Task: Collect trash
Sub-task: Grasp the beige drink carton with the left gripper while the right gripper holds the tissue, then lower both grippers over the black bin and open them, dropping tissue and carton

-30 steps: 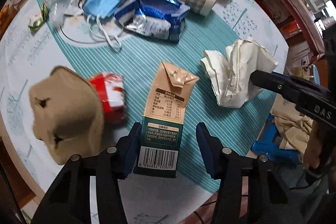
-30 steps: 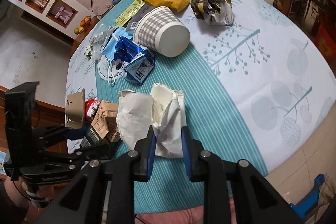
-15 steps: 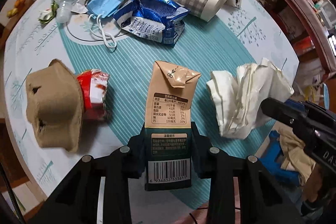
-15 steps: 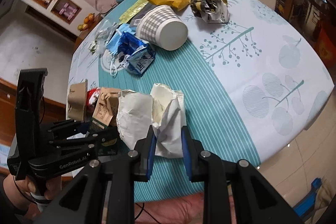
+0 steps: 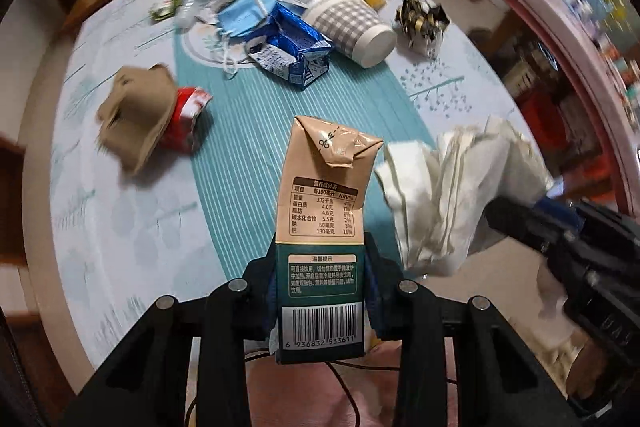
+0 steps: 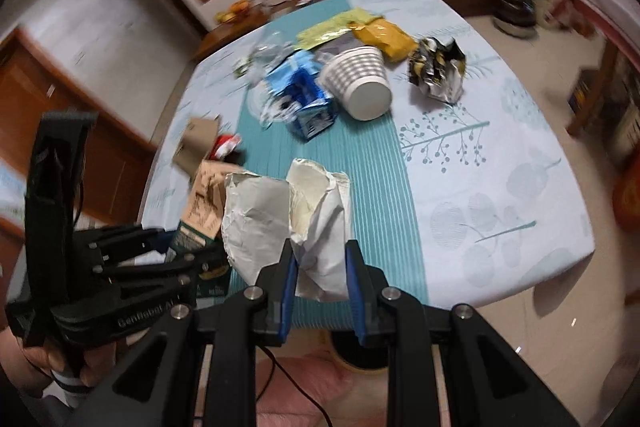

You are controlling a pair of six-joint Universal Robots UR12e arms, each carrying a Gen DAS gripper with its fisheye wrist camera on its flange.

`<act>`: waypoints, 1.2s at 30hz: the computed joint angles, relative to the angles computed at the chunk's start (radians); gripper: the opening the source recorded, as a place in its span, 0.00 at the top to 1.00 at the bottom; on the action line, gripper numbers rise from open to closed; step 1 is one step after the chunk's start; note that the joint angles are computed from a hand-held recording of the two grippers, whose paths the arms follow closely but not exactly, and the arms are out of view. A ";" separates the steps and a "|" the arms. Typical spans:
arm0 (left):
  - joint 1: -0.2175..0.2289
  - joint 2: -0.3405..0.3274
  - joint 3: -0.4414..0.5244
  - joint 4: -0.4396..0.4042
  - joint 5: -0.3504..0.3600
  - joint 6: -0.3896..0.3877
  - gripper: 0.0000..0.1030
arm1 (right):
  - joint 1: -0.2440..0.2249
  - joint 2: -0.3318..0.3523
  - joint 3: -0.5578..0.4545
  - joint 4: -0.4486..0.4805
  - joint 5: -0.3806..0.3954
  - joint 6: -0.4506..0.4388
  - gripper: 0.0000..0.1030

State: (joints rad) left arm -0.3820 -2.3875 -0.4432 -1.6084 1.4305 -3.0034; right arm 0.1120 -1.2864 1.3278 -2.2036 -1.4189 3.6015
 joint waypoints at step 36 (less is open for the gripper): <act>-0.044 0.283 -0.861 0.340 0.047 -0.364 0.68 | 0.038 -0.078 0.446 0.006 0.051 -0.005 0.78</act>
